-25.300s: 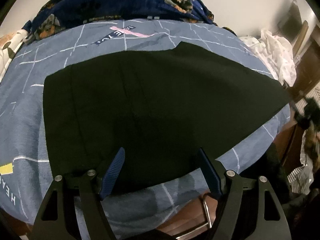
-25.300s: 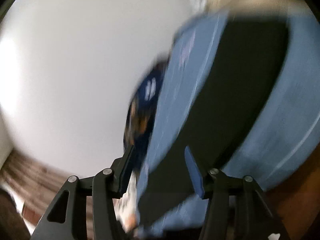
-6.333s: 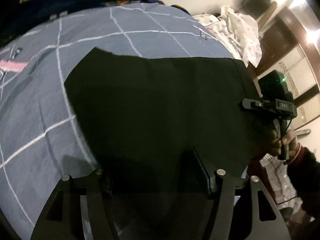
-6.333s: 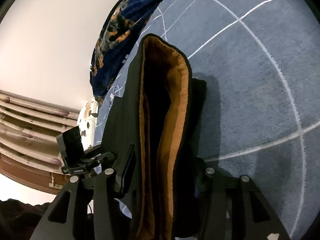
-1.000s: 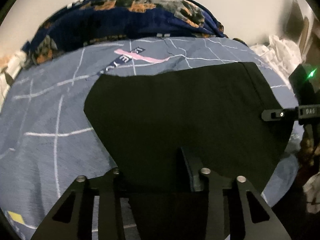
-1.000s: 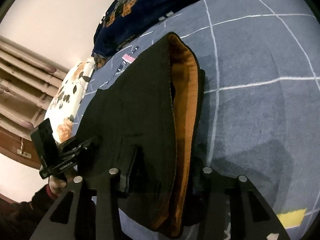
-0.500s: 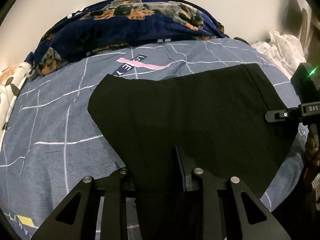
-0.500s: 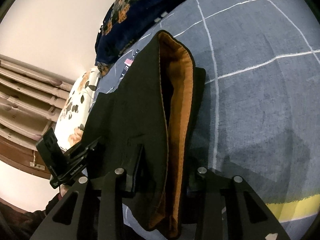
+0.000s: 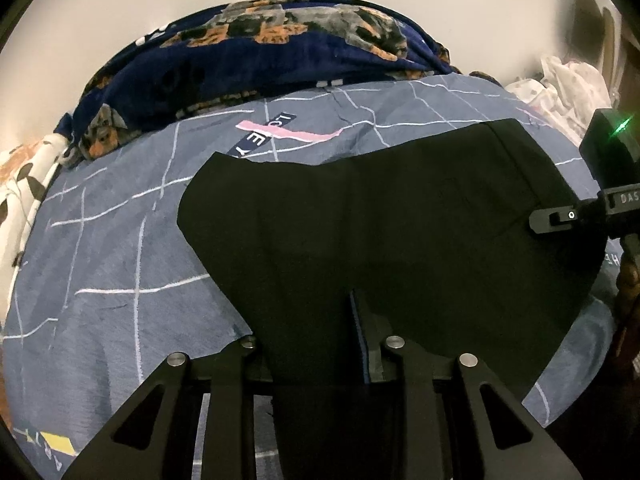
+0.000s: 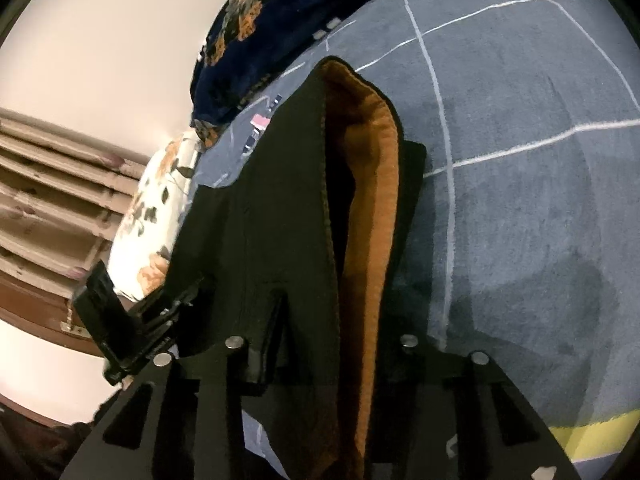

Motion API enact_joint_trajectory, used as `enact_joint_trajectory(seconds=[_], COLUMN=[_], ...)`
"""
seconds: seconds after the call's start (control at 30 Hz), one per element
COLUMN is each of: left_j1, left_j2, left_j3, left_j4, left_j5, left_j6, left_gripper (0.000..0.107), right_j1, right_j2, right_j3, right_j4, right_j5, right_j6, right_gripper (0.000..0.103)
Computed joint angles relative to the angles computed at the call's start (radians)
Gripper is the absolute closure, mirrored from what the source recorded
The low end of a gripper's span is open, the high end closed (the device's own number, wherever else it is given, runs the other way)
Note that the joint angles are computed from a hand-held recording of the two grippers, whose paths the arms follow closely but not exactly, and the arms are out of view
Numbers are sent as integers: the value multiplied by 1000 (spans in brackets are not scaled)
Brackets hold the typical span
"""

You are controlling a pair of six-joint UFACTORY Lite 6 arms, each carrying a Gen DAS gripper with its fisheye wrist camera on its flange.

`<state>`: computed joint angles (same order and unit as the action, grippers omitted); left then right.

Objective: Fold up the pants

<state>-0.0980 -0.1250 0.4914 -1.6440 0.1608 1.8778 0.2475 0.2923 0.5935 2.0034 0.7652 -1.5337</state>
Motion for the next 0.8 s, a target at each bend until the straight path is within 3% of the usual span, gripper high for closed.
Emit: enact_joint_trajectory(seconds=[0.3, 0.63, 0.8], left_j1=[46, 134, 186], left_j2=[-58, -110, -48], left_j3=[31, 50, 72], left_j4=[321, 451, 431], left_j5=[32, 92, 130], left_j6=[-317, -402, -361], left_gripper=[89, 95, 95], right_j1=[30, 116, 128], right_j2=[-61, -30, 5], right_j3=[-19, 63, 82], right_j4=[46, 101, 103], right_j5=[69, 63, 16], right_j6=[33, 60, 66], right_gripper=[73, 73, 73])
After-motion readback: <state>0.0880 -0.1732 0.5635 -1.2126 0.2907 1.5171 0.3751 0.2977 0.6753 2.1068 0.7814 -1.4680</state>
